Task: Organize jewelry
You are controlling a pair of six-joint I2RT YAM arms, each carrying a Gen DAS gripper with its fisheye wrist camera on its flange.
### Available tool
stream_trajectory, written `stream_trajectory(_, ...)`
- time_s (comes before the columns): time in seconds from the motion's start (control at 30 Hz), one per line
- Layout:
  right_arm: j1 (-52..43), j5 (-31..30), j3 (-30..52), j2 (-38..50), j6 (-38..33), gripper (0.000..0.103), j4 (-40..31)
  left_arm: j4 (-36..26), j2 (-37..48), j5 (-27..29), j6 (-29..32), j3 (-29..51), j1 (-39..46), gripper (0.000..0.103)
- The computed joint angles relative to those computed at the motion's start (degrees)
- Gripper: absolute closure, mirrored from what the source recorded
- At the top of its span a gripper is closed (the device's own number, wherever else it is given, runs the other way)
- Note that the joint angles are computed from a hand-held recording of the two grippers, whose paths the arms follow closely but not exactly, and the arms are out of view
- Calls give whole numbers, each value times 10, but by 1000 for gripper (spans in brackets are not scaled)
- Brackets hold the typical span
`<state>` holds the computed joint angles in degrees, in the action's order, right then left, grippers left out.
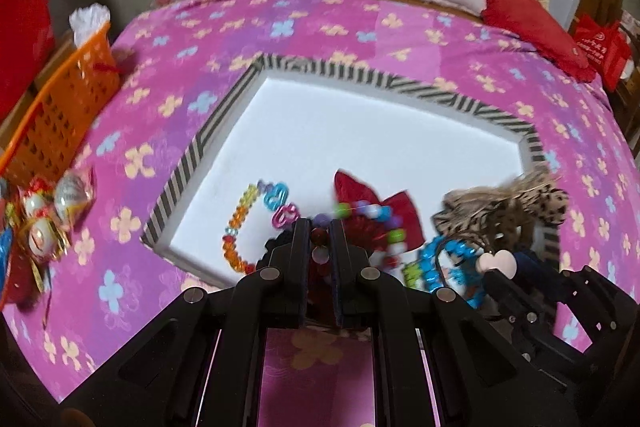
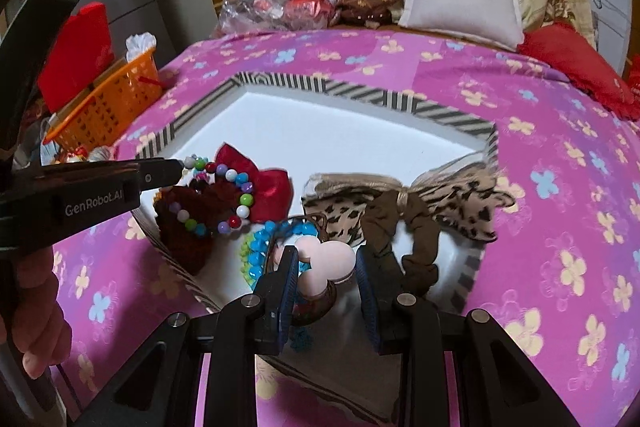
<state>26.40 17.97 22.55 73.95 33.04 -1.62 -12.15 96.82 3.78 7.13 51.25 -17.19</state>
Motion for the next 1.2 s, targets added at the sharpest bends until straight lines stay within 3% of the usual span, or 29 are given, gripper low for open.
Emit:
stream_trajectory(0.33,2,1,4,29,-5,74,2,32,24,-19,-5,-25,-8,95)
stream_trajectory(0.43,14,10,-1,14,2,59,-7,38,25,-25,-10,-28,-6,95)
stream_trajectory(0.57,41,36,-7,-16,21,59,-30,35,16,-16,-14,-32,0,94)
stream_trajectory(0.63,49,42,-11,-36,33,59,-45,29,10,-12,-15,-34,3,90)
stream_trajectory(0.8,76,67,-20,-92,70,58,-93,38,-40,-2,-13,-65,6,63)
stream_trajectory(1.0,131,114,-14,-144,128,57,-164,38,-115,5,-12,-108,14,53)
stream_trajectory(1.13,175,151,-5,-167,180,43,-214,41,-188,-7,-4,-151,15,52)
stream_trajectory(1.2,197,172,-1,-180,207,42,-237,43,-226,-12,2,-171,17,52)
